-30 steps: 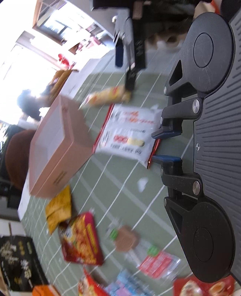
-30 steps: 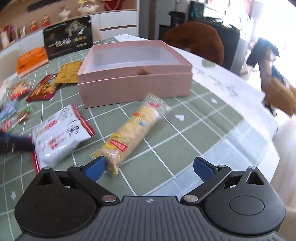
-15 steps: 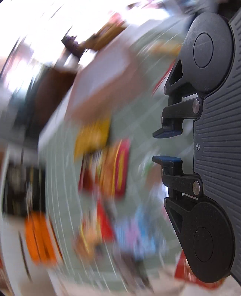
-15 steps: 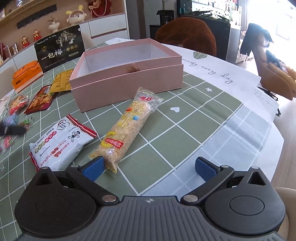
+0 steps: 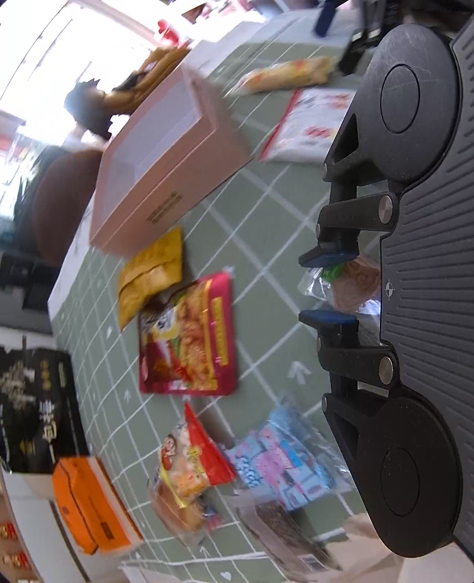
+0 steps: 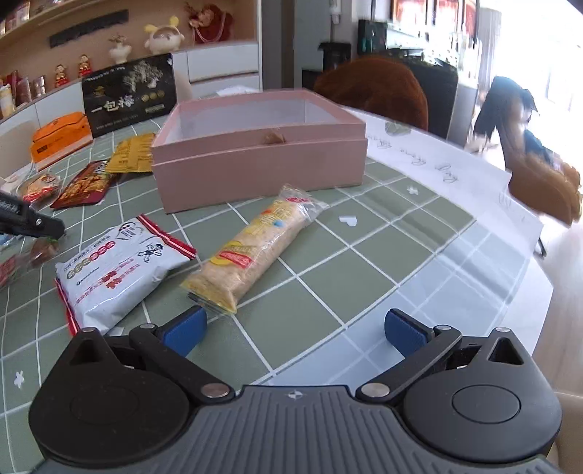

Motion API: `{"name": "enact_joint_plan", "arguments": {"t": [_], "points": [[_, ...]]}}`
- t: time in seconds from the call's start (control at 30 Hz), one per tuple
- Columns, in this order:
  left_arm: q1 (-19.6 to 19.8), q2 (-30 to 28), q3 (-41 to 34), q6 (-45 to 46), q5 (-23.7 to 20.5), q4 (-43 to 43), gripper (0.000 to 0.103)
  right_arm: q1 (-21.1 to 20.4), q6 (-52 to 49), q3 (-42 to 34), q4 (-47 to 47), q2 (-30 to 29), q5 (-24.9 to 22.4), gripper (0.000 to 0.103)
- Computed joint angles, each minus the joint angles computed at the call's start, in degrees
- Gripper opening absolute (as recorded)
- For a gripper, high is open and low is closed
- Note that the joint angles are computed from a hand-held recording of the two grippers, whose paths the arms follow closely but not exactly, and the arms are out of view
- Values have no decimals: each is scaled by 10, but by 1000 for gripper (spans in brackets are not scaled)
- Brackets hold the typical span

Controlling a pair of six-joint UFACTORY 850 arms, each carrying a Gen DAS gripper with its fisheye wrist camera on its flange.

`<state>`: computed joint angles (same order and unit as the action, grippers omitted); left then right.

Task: Organize snacks
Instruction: 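Close left tool on the chocolate lollipop while right tool moves toward the white snack bag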

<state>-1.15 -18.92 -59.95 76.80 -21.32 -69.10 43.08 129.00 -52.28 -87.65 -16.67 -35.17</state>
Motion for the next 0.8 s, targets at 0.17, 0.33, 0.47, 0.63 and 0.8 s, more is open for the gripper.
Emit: {"name": "enact_joint_plan", "arguments": {"t": [0.17,0.33,0.47,0.63,0.8], "points": [[10,19,18,34,-44,55,32,-2,0,-1,-4,0,3,103],[21,62,45,90,-65,20,32,-3,2,1,-8,0,6,103],[7,75,47,89,-38,119,32,-2,1,1,-8,0,5,103],[-14,69,52,72,-2,204,35,-2,1,1,-8,0,5,103],[-23,52,46,54,12,196,54,-4,-4,2,-7,2,10,103]]}}
